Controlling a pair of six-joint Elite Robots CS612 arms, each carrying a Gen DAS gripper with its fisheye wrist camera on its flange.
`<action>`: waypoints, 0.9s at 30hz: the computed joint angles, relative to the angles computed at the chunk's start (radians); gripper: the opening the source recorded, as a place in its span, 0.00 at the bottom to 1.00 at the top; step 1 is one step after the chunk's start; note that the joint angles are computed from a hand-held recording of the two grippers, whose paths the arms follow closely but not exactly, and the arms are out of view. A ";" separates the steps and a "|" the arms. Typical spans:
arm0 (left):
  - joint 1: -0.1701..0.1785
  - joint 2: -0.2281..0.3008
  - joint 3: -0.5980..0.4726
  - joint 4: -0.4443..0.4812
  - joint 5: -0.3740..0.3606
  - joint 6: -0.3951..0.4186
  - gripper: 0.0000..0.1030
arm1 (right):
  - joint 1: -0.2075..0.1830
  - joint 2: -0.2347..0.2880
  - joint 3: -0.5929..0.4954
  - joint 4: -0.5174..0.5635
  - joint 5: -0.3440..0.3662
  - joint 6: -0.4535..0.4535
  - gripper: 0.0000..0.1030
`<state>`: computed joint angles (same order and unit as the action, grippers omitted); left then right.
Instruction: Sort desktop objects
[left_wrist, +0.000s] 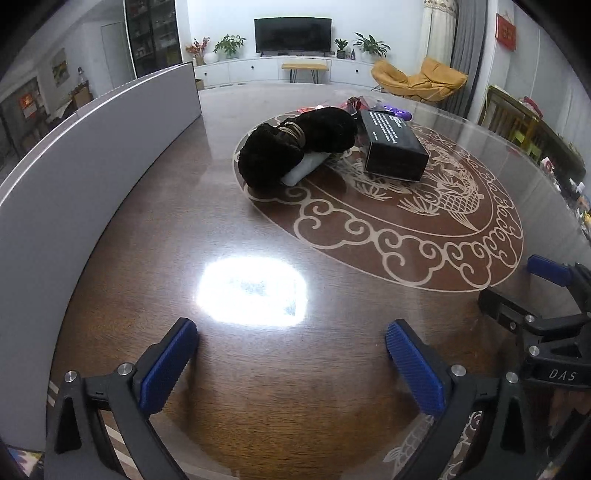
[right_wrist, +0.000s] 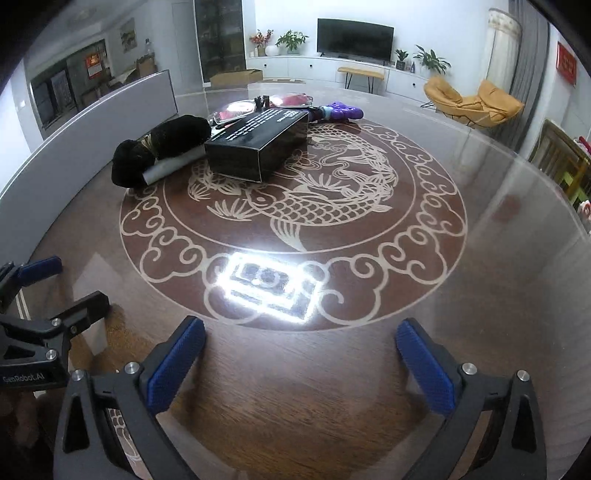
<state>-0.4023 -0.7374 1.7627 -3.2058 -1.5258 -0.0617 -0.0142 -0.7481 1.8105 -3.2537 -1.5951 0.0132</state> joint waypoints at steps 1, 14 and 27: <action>-0.001 0.002 -0.001 -0.001 0.002 -0.001 1.00 | 0.000 -0.001 0.001 -0.001 0.000 0.000 1.00; -0.009 0.016 -0.019 0.001 0.009 -0.010 1.00 | -0.001 0.001 -0.001 0.000 0.000 0.000 1.00; -0.010 0.016 -0.019 0.001 0.011 -0.012 1.00 | -0.001 0.000 0.000 -0.001 0.000 0.000 1.00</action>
